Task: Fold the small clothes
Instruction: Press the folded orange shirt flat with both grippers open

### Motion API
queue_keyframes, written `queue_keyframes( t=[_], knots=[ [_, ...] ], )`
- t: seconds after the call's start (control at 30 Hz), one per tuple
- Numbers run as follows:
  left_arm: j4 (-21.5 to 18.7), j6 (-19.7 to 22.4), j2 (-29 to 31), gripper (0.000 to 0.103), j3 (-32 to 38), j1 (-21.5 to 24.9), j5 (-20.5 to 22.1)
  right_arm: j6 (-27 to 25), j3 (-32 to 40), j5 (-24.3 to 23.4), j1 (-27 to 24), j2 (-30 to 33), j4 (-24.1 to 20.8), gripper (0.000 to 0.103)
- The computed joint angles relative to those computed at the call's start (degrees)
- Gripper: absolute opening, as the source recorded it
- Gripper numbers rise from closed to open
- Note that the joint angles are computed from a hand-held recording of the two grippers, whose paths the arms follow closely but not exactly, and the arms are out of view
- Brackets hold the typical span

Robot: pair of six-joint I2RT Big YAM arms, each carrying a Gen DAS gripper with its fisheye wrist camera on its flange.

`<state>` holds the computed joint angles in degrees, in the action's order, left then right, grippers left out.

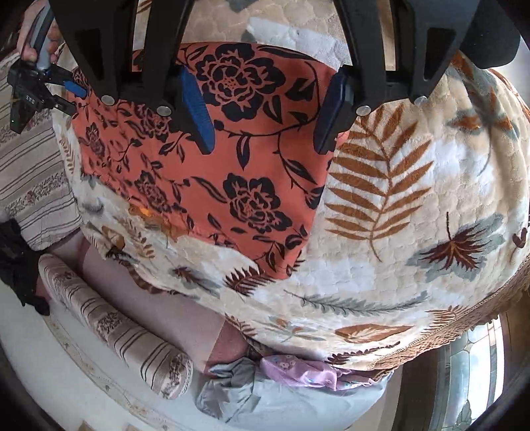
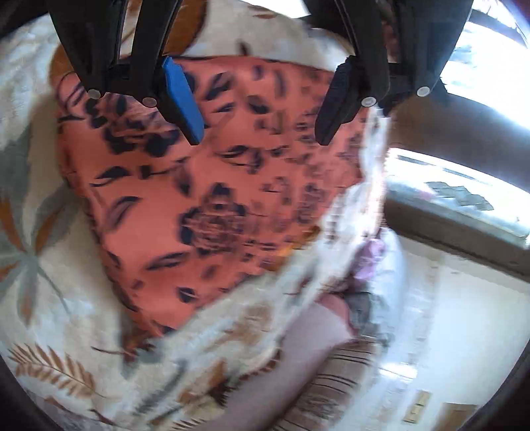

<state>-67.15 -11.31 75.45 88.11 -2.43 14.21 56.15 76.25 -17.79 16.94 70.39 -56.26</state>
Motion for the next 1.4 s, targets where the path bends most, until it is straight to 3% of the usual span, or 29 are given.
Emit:
queue_keyframes(
  t=[0.03,0.07,0.13,0.2,0.3,0.37,0.4,0.43,0.47,0.5,0.53,0.57,0.6,0.73,0.8,0.83,0.9,0.97,1.0,1.13,1.2,1.27,1.33,1.4],
  knots=[
    [-0.89,0.93,0.42,0.063,0.04,-0.21,-0.42,3.11,-2.35,-1.38,-1.34,-2.32,2.62,0.057],
    [-0.9,1.56,0.3,0.063,-0.29,-0.21,-0.69,3.3,-2.47,-0.01,-1.48,-3.4,2.36,0.057],
    [0.15,2.11,0.19,0.063,-0.67,-0.4,-1.49,-0.92,1.72,5.63,-0.73,-2.54,-2.69,0.068],
    [0.84,2.11,0.94,0.063,-0.06,-1.4,-2.38,-3.62,4.12,0.28,-2.19,-0.81,-0.3,0.074],
    [1.56,2.22,2.71,0.063,1.0,-3.04,-0.68,-4.44,7.41,-9.67,-4.64,4.78,4.95,0.076],
    [2.37,2.88,3.74,0.064,0.54,-3.99,0.15,-4.95,9.36,-13.72,-6.11,9.39,6.38,0.076],
    [1.87,3.44,4.44,0.064,0.43,-4.69,-1.74,-5.98,10.66,-12.58,-6.98,11.54,4.11,0.076],
    [2.07,4.13,4.64,0.064,-0.05,-5.08,-2.69,-4.93,9.91,-9.63,-8.02,12.33,4.73,0.075],
    [3.54,4.76,3.98,0.064,-1.07,-5.3,-3.24,-0.64,8.24,-10.14,-10.1,11.76,8.22,0.072],
    [4.19,5.25,3.47,0.064,-1.58,-5.35,-3.32,2.3,7.57,-7.46,-11.34,10.95,9.69,0.071],
    [4.42,5.62,3.19,0.065,-1.88,-5.23,-2.87,2.24,8.56,-3.08,-11.68,10.68,8.27,0.073],
    [4.87,5.95,2.95,0.065,-2.31,-5.06,-2.45,1.96,9.3,-1.82,-11.86,10.67,8.56,0.074],
    [5.45,6.33,2.75,0.065,-2.8,-5.04,-2.46,2.33,9.85,-3.9,-11.98,11.0,9.72,0.075],
    [7.11,8.18,2.27,0.076,-3.89,-6.05,-3.67,-3.74,15.9,-12.19,-9.79,16.28,9.2,0.075],
    [7.06,9.49,2.2,0.076,-3.9,-6.56,-4.8,-7.91,19.82,-8.26,-9.5,20.03,2.64,0.075],
    [6.77,9.77,2.21,0.076,-3.69,-6.53,-4.68,-6.42,18.97,-3.11,-10.07,20.17,1.6,0.074],
    [4.86,9.68,2.05,0.076,-2.65,-5.82,-3.78,1.43,14.26,0.57,-11.1,16.29,5.73,0.066],
    [4.42,8.3,0.61,0.076,-2.67,-4.37,-3.1,-1.95,14.18,5.14,-9.49,13.38,3.33,0.069],
    [4.93,7.2,-0.42,0.076,-3.09,-3.57,-3.07,-4.73,14.94,5.16,-7.99,12.48,1.92,0.074],
    [4.35,6.03,-2.27,0.076,-3.77,-1.57,-6.53,-8.63,11.97,-4.68,-1.68,7.36,2.34,0.077],
    [0.46,5.8,-0.74,0.076,-3.16,-0.23,-5.01,-9.57,8.59,-8.33,1.25,5.49,1.62,0.082],
    [-6.17,7.42,3.04,0.071,-1.19,0.62,-4.32,-9.38,5.56,-3.63,3.16,5.05,-2.98,0.082],
    [-5.97,8.4,2.23,0.062,-0.32,0.96,-5.1,-2.89,1.62,-2.28,2.85,1.35,0.91,0.079],
    [-4.38,8.91,0.68,0.062,0.68,2.03,-3.06,-3.81,2.99,1.55,4.0,0.46,-1.64,0.08]
  ],
)
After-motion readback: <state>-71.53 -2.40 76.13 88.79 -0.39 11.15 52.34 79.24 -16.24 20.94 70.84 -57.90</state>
